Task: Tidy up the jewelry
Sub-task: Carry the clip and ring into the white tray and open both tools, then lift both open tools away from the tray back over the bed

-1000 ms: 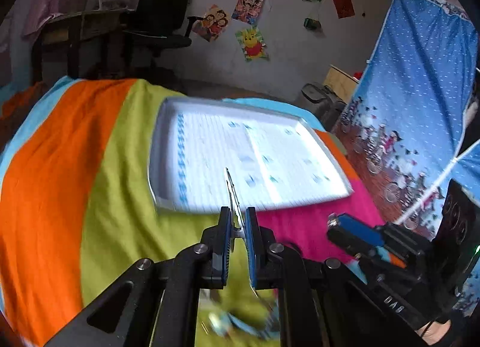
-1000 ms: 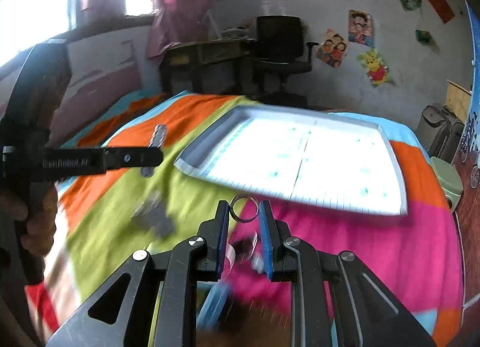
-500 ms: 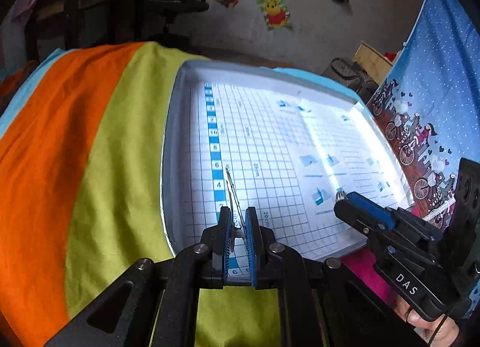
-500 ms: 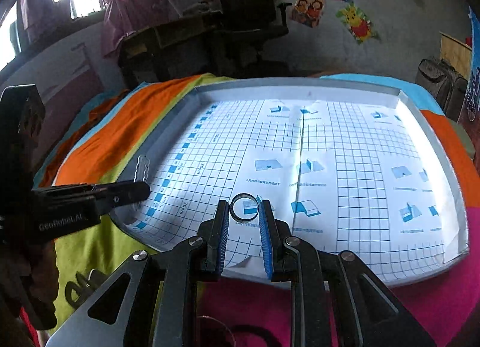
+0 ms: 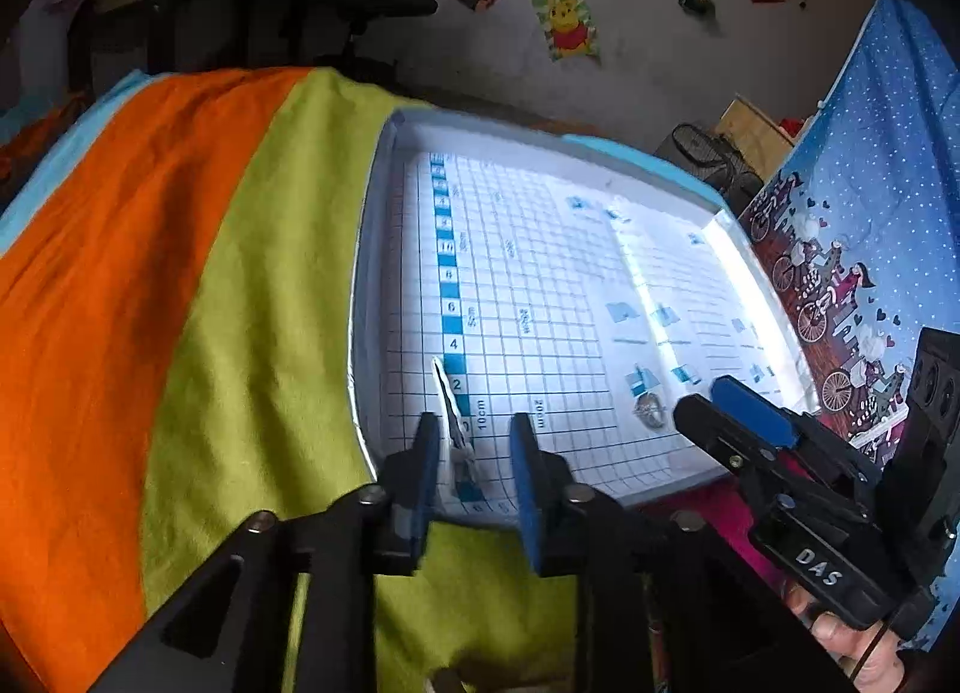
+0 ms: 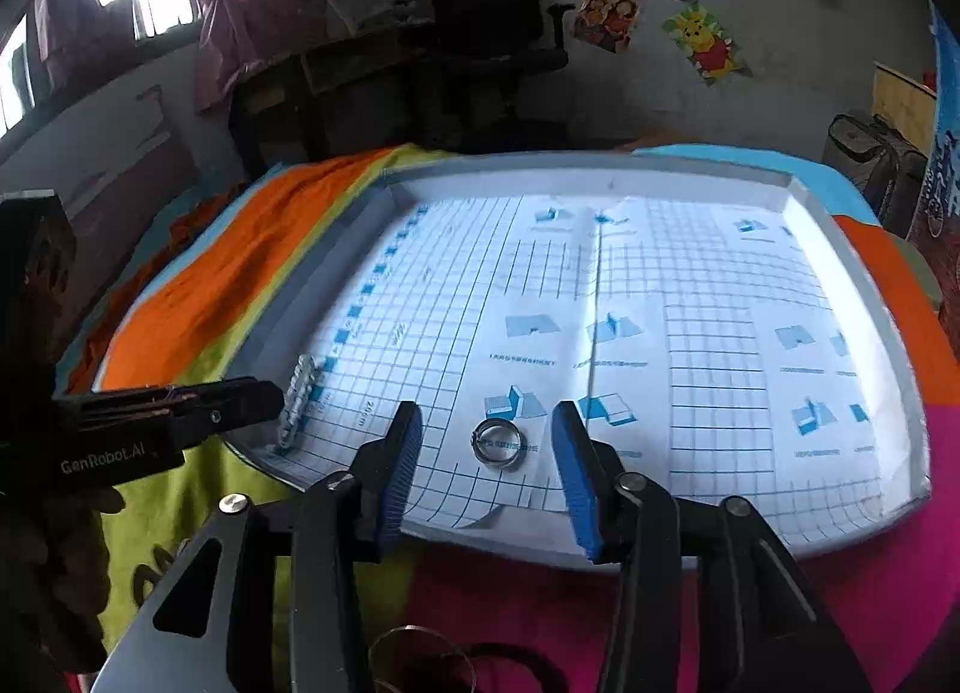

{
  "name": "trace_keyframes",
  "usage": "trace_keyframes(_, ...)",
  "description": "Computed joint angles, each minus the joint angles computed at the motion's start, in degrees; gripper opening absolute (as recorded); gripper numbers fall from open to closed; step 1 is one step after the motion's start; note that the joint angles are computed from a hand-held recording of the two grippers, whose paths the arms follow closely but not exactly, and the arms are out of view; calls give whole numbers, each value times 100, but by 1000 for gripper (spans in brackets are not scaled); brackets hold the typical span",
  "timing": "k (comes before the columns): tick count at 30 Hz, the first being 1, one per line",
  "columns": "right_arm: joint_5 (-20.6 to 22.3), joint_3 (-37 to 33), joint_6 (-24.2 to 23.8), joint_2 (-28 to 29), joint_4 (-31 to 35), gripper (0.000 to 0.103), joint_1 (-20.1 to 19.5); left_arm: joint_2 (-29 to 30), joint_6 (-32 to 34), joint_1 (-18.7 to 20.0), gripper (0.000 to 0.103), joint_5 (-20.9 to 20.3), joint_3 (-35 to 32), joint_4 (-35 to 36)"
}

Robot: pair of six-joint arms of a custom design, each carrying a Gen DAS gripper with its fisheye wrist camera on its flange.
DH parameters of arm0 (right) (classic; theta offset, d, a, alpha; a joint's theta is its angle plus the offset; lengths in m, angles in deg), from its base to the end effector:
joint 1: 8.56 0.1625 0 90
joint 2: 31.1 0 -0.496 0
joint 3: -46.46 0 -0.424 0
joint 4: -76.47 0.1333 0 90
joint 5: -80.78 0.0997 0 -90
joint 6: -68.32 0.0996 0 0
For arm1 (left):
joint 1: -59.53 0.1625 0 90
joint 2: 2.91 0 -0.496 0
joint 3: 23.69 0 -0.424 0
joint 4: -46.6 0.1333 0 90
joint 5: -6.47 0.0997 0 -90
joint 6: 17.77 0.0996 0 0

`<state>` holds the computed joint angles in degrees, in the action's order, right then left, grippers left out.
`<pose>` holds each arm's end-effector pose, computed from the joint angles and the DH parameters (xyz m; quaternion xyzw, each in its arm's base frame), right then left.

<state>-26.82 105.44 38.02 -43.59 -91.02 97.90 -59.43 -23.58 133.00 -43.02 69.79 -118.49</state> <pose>0.3570 -0.8440 -0.0678 0.3404 -0.8903 0.2444 0.1782 -0.0200 -0.7634 0.3233 -0.0298 0.8934 -0.3640 0.2616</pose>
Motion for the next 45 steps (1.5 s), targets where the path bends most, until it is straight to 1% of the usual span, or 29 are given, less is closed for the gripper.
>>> trace_keyframes(1,26,100,-7,-60,-134,53,1,-19,64,-25,36,29,62,-143)
trace_keyframes(3,162,379,-33,-221,-455,59,-6,-96,261,-127,65,132,305,-659)
trace_keyframes(4,224,507,-36,-302,-579,64,-6,-141,368,-187,71,180,456,-1012)
trace_keyframes(5,275,649,-36,-388,-730,67,0,-210,495,-268,77,206,660,-1465)
trace_keyframes(6,342,807,-47,-482,-889,72,2,-239,556,-304,83,205,748,-1677)
trace_keyframes(7,384,952,-57,-571,-1048,78,9,-296,624,-364,88,219,876,-1910)
trace_keyframes(8,434,1120,-59,-664,-1235,81,16,-362,725,-446,96,273,1032,-2177)
trace_keyframes(9,527,1319,-49,-777,-1434,87,22,-396,822,-514,103,338,1139,-2405)
trace_keyframes(10,596,1513,-58,-878,-1643,92,29,-441,1008,-630,103,462,1328,-2837)
trace_keyframes(11,634,1673,-93,-962,-1816,95,36,-482,1134,-707,103,506,1460,-3117)
trace_keyframes(12,666,1867,-174,-1047,-2055,100,51,-511,1195,-755,103,529,1528,-3250)
trace_keyframes(13,689,2051,-261,-1122,-2291,102,70,-552,1287,-832,103,585,1650,-3455)
trace_keyframes(15,791,2448,-410,-1290,-2708,102,86,-597,1649,-1028,103,773,1947,-4090)
trace_keyframes(16,821,2605,-448,-1357,-2868,102,94,-588,1783,-1083,103,838,2018,-4283)
trace_keyframes(18,885,2957,-485,-1508,-3225,102,109,-592,2175,-1315,103,1168,2303,-4827)
trace_keyframes(20,913,3291,-501,-1644,-3586,102,124,-626,2324,-1497,103,1413,2521,-5131)
trace_keyframes(23,953,3835,-503,-1885,-4122,102,131,-688,2349,-1740,103,1639,2841,-5486)
trace_keyframes(26,930,4381,-559,-2127,-4650,102,161,-716,2525,-2031,103,1864,3149,-5930)
trace_keyframes(28,926,4676,-634,-2274,-4930,102,185,-766,2553,-2222,103,1947,3358,-6082)
trace_keyframes(30,885,4950,-668,-2416,-5176,102,220,-780,2649,-2411,103,2114,3518,-6281)
trace_keyframes(32,867,5151,-655,-2535,-5321,102,231,-781,2726,-2627,103,2323,3676,-6503)
trace_keyframes(36,812,5550,-605,-2772,-5567,102,259,-784,2676,-2929,103,2654,3912,-6696)
trace_keyframes(39,793,5803,-598,-2892,-5721,102,262,-772,2590,-3154,103,2926,4111,-6769)
trace_keyframes(40,787,5900,-592,-2938,-5775,102,255,-782,2470,-3231,103,2993,4195,-6698)
trace_keyframes(43,765,6102,-587,-3010,-5880,102,236,-772,2238,-3380,103,3150,4355,-6562)
trace_keyframes(45,722,6231,-598,-3054,-5960,102,221,-719,2260,-3480,103,3209,4436,-6614)
